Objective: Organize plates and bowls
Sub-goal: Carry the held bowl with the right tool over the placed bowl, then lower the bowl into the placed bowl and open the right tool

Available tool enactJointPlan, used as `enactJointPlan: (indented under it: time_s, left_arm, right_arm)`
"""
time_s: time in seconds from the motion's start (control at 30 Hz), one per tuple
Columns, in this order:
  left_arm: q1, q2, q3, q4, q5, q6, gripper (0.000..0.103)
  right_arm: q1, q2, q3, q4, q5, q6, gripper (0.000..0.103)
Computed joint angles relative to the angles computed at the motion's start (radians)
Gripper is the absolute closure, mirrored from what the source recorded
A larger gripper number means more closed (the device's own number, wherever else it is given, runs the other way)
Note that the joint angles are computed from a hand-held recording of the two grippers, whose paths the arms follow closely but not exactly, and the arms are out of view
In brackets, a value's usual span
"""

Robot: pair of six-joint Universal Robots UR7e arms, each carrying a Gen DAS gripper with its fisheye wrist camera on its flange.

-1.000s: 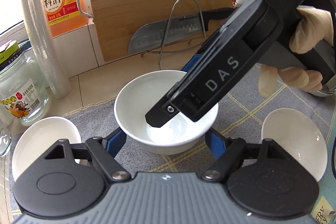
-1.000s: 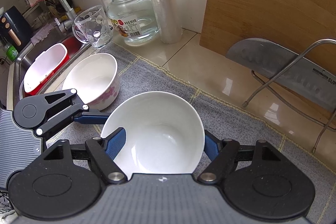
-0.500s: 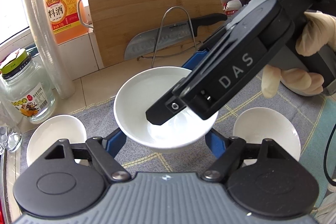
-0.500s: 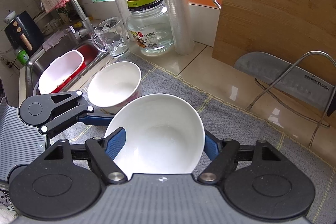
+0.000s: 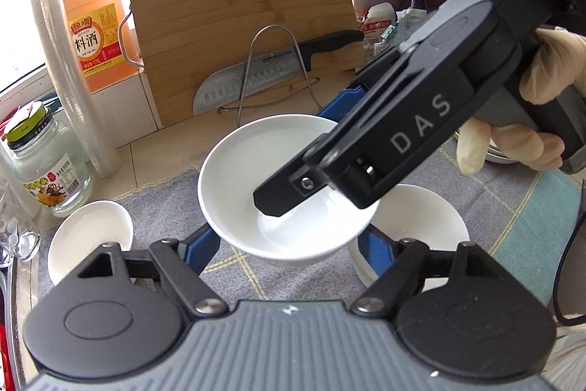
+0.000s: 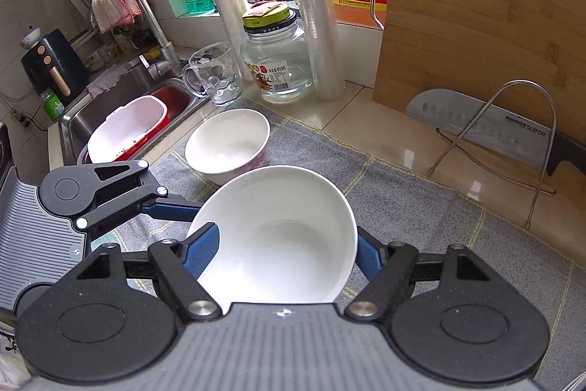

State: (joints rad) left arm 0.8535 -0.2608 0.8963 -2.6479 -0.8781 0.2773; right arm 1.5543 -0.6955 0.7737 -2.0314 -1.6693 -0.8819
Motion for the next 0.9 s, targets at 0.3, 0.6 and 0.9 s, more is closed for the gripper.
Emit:
enactJointPlan:
  time_s: [0.3, 0.6, 0.9]
  left_arm:
    - [-0.026, -0.010, 0.038, -0.005, -0.011, -0.006, 0.021]
    - [-0.040, -0.005, 0.056, -0.005, -0.034, -0.012, 0.021]
    - [-0.042, 0.012, 0.046, 0.001, -0.061, -0.022, 0.021]
  right_arm:
    - [-0.015, -0.101, 0.145, -0.075, 0.004, -0.004, 0.021]
    - [-0.035, -0.177, 0.250, -0.124, 0.003, -0.003, 0.021]
    - [-0.052, -0.212, 0.299, -0.156, -0.016, 0.015, 0.021]
